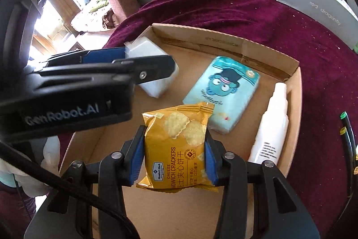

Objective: Organize objects
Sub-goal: 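Open both grippers to drop the charger and cracker packet into the tray, then move both grippers back over the black markers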

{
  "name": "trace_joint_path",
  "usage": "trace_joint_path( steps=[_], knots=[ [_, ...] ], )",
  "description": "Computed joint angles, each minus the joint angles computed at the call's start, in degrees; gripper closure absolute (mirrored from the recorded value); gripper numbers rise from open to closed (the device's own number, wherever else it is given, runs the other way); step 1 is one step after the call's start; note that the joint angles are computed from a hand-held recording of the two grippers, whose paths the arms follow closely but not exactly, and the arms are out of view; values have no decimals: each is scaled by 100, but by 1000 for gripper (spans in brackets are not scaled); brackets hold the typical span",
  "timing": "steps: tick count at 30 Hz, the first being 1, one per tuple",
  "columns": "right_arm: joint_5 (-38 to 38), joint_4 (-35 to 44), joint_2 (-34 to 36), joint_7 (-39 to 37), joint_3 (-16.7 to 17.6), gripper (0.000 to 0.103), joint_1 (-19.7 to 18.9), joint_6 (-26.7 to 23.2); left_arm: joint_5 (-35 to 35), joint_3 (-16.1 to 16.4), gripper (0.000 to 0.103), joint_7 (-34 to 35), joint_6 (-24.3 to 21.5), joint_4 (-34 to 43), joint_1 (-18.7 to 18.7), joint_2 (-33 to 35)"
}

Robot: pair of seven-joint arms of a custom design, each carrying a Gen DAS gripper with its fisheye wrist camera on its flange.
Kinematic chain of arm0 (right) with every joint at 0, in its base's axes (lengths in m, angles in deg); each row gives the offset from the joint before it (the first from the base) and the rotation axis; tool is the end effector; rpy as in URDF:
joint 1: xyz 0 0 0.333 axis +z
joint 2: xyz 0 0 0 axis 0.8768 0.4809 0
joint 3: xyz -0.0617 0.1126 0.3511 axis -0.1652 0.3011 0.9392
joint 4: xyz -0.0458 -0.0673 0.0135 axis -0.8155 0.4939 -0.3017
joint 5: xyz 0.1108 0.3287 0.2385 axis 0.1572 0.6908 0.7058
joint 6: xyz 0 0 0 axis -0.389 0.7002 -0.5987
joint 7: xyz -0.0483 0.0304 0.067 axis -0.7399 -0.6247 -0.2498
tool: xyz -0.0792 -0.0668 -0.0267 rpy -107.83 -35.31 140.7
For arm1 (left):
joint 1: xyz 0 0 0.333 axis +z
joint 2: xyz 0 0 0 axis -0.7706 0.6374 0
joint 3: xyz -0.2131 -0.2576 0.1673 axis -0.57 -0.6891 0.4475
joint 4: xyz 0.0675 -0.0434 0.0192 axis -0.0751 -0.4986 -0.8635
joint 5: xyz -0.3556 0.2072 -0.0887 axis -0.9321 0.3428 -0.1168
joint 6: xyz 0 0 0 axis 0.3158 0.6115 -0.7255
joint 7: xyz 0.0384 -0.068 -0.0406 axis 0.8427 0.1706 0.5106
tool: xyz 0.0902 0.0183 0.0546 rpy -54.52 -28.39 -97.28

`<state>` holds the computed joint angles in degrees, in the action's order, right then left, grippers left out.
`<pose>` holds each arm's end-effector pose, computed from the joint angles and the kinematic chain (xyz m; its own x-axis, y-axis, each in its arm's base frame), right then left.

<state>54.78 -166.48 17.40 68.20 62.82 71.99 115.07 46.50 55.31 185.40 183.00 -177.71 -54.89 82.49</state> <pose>0.5451 0.1000 0.4415 0.0520 -0.9707 -0.2346 -0.8983 0.0571 -0.4356 0.6681 -0.2638 0.4674 -0.5812 -0.7692 0.2656 -0.7637 0.4029 -0.5044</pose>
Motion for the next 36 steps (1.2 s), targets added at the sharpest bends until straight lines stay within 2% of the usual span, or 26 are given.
trace_joint_path(
  steps=[4,7,11,17,19,25,28,31,36],
  knots=[
    [-98,56,43,37,37,58,34,-18,-745,-196,39,426,-280,113,267,-55],
    [128,121,95,-146,33,58,70,-10,-965,-78,39,488,91,-88,242,-310],
    [347,343,215,-300,20,58,69,-139,-1840,-37,39,933,165,-352,432,-618],
    [232,726,523,-258,58,58,84,-320,-3294,290,38,1819,98,-768,512,-1083],
    [509,860,642,-452,93,57,69,-429,-3582,437,38,1959,74,-856,464,-1155],
    [1358,1013,794,-915,174,44,11,-537,-3974,701,38,2173,42,-1090,343,-1273],
    [1523,954,715,-994,156,44,-3,-475,-4116,779,38,2244,21,-1229,312,-1344],
    [2079,832,546,-1320,159,44,-42,-359,-4257,842,38,2243,-30,-1376,290,-1408],
    [2418,411,19,-1640,63,43,-8,34,-4447,942,38,2362,-202,-1669,249,-1610]
  ],
)
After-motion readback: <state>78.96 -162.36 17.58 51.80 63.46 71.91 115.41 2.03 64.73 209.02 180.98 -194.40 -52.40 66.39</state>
